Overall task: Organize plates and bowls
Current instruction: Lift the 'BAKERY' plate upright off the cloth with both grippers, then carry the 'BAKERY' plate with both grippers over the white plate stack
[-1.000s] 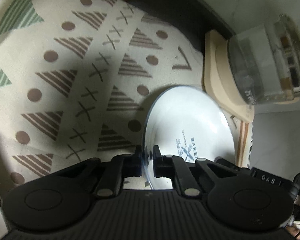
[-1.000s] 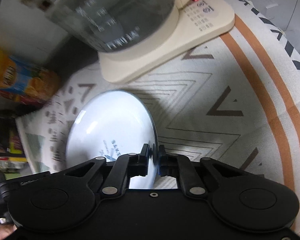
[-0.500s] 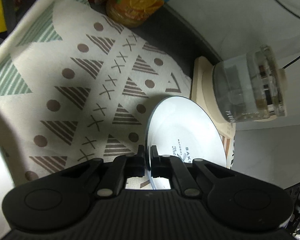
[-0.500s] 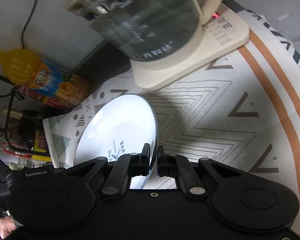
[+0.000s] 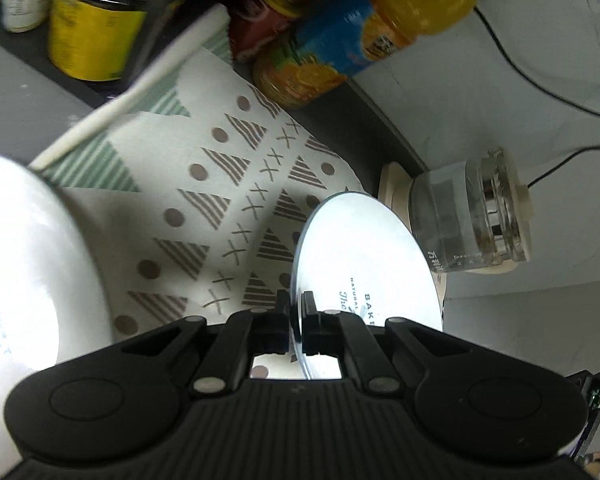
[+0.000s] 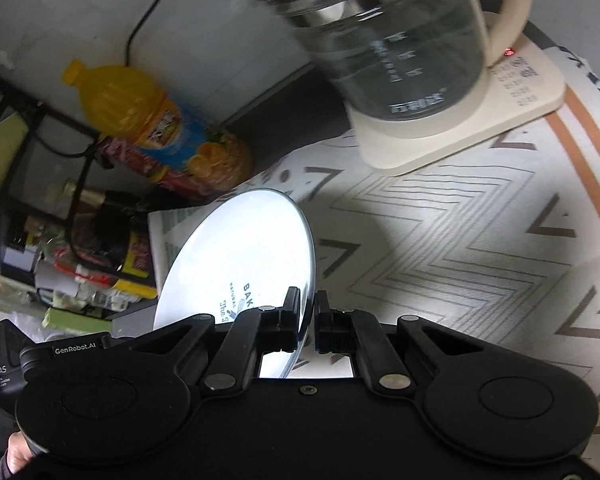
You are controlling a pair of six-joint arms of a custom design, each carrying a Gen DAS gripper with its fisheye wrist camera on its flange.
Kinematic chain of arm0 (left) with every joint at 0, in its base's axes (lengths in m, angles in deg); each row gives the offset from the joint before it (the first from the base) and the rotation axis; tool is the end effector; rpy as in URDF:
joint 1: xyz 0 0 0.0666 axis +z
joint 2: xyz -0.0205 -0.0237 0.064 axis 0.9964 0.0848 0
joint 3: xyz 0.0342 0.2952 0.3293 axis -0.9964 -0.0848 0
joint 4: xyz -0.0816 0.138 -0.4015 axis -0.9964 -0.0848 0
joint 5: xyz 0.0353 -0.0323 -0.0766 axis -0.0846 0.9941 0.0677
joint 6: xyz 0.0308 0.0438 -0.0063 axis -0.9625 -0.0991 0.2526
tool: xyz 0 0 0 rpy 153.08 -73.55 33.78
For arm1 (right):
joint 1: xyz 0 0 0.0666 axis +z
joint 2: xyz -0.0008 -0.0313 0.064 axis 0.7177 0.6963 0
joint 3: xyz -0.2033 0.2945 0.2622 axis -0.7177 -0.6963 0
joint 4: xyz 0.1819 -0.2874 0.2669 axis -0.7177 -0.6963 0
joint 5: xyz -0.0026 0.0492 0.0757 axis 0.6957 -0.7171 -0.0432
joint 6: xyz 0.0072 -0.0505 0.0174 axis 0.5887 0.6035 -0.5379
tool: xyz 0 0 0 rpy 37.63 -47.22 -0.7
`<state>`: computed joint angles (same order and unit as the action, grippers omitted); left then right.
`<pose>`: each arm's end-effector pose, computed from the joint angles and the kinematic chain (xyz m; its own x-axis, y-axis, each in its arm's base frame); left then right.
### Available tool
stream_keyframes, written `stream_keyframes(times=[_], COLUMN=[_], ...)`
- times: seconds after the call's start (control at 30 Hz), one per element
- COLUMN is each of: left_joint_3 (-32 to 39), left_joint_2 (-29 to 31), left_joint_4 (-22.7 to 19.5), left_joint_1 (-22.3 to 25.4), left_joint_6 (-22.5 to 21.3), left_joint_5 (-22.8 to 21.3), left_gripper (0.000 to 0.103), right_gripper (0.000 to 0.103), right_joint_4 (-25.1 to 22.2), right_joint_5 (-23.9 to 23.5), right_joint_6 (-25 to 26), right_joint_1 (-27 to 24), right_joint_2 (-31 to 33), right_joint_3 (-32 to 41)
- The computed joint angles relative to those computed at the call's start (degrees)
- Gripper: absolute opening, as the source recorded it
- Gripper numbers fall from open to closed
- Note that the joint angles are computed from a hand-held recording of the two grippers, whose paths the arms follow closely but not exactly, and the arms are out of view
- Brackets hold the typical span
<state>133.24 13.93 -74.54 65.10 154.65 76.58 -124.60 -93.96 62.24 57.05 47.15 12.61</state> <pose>0.2916 -0.1077 0.5079 -0.5143 -0.8462 -0.1392 -0.6055 0.4733 -0.6398 0.4197 0.1042 0.5013 -0.9380 -0.1679 -0.3032 -0.3200 0.7556 0.5716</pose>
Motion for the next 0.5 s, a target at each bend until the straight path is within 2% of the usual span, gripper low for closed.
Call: stream_keyframes(times=[0.5], left_joint_3=[-2.09], left_joint_2=[-7.96], left_joint_4=[-6.88], left_joint_1=[-6.23], left_joint_6=[10.26], left_joint_5=[-10.88], left_gripper=[0.003], right_gripper=[0.007], right_joint_4=[-3.06], right_joint_5=[-3.32], right_joint_6=[5.49], right_joint_1=[4.0], right_joint_2=[-1.47], right_joint_3=[-0.25])
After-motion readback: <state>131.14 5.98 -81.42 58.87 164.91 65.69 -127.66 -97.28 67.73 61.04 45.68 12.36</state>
